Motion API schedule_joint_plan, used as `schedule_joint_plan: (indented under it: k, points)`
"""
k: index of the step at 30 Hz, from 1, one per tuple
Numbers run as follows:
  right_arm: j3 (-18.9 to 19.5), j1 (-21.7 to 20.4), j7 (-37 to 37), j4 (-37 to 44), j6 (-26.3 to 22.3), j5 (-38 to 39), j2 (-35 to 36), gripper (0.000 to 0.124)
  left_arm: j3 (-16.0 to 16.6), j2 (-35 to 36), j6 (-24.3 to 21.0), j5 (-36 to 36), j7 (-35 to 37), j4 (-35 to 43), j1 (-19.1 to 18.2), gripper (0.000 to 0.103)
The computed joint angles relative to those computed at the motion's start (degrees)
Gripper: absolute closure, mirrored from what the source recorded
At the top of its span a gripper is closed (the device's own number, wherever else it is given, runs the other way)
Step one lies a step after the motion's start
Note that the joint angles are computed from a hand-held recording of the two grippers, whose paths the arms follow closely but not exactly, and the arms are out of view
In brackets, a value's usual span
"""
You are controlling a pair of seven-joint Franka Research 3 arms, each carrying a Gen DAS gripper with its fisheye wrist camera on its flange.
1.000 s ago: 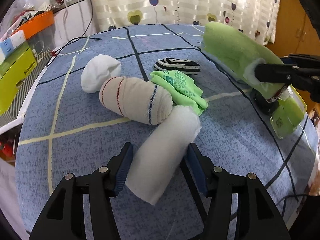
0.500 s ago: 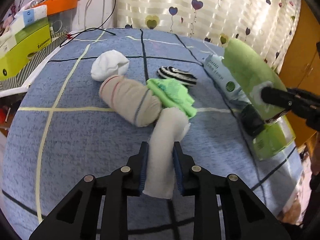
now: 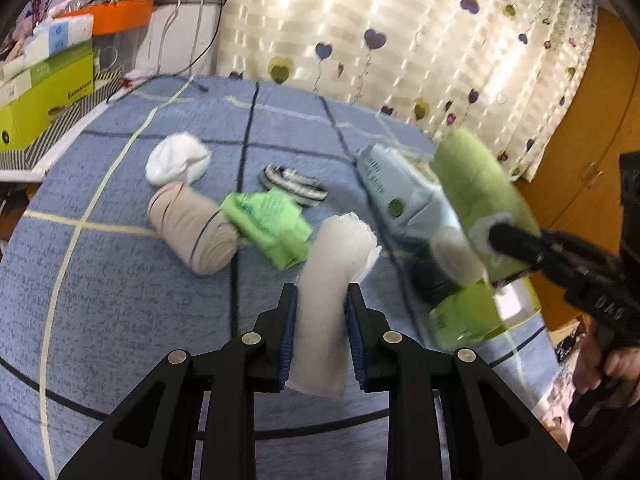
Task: Organize soft objects
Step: 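Carry the white towel and green sock over the white tray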
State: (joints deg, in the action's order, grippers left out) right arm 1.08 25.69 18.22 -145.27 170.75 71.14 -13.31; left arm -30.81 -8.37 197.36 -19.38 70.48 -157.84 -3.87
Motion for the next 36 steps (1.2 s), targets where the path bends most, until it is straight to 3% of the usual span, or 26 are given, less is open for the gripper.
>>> schedule_joint_plan:
  k: [3,4,11,13,30,32,36]
  points:
    - [-0.7,-0.1,-1.4,-1.0,1.0,1.7,-1.6,0.101,-1.4,-0.5,0.5,-1.1,0.8,1.1,0.3,0.078]
    - [-1.0,-0.2,-1.8,-1.2,0.9,2.1,-1.9,0.101,-3.8,-0.6,0.4,-3.1,2.4,1.9,1.8,0.078]
    - [-2.7,-1.1,-4.3,-2.9,1.9,5.0,-4.7,0.101,-6.3,-0.1,-0.3,-3.6,4.1,5.1,3.1,0.078]
    - [-3.0,-1.4,-4.6,-3.2,1.9,5.4,-5.2,0.101,-9.2,-0.1,-0.6,-5.1,5.6,6.2,5.2,0.078]
    - [-6.9,-4.0,-5.9,-8.1,3.2,6.8,-12.1,0.101,-20.1,1.7,-2.0,-4.0,7.1,12.4,11.8,0.078]
    - [-7.4,-4.4,-6.0,-8.6,3.3,6.9,-12.8,0.101,-22.3,2.0,-2.2,-3.9,7.2,13.2,13.4,0.078]
    - [-8.3,-5.2,-5.7,-9.7,3.6,6.3,-13.8,0.101,-30.2,2.7,-2.4,-4.1,7.4,14.8,20.4,0.078]
